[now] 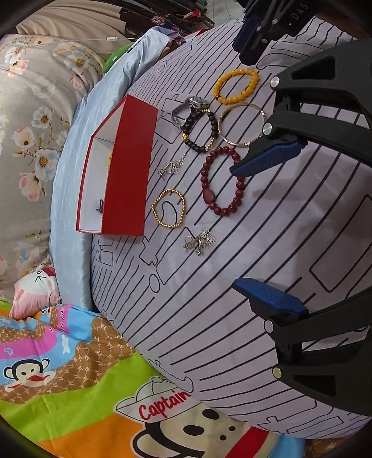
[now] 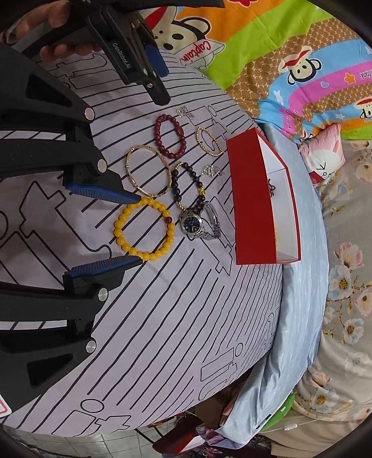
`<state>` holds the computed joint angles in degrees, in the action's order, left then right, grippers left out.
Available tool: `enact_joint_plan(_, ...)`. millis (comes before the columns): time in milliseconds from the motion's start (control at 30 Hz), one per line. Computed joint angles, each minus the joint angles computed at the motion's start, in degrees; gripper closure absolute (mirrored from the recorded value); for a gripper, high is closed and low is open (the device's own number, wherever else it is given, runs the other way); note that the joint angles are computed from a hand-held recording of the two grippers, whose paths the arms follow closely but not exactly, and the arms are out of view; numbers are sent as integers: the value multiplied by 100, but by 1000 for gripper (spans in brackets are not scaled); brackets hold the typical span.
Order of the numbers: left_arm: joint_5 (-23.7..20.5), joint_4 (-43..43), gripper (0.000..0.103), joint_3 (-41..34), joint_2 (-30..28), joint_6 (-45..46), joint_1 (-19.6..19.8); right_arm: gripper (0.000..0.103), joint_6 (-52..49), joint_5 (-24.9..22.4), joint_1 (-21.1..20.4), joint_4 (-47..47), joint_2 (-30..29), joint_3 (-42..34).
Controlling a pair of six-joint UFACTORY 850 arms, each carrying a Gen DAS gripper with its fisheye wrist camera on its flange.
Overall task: Organize jewelry
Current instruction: 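Withdraw both open grippers from the box back over the jewelry, then grasp the yellow round-bead bracelet with the right gripper while the left grasps the gold bead chain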
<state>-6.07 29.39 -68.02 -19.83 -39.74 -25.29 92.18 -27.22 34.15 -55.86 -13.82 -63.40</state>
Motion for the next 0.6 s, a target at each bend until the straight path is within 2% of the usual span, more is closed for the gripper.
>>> enact_joint_plan(100,-22,-49,34,-24,-26,31,10,67,36,-29,-9,-31,-36,-22)
enact_joint_plan(200,-70,258,34,-73,-78,-284,6,68,47,-38,-36,-41,-97,-64)
enact_joint_plan(600,-197,-674,34,-364,-317,439,152,76,-62,24,-254,77,-314,-237)
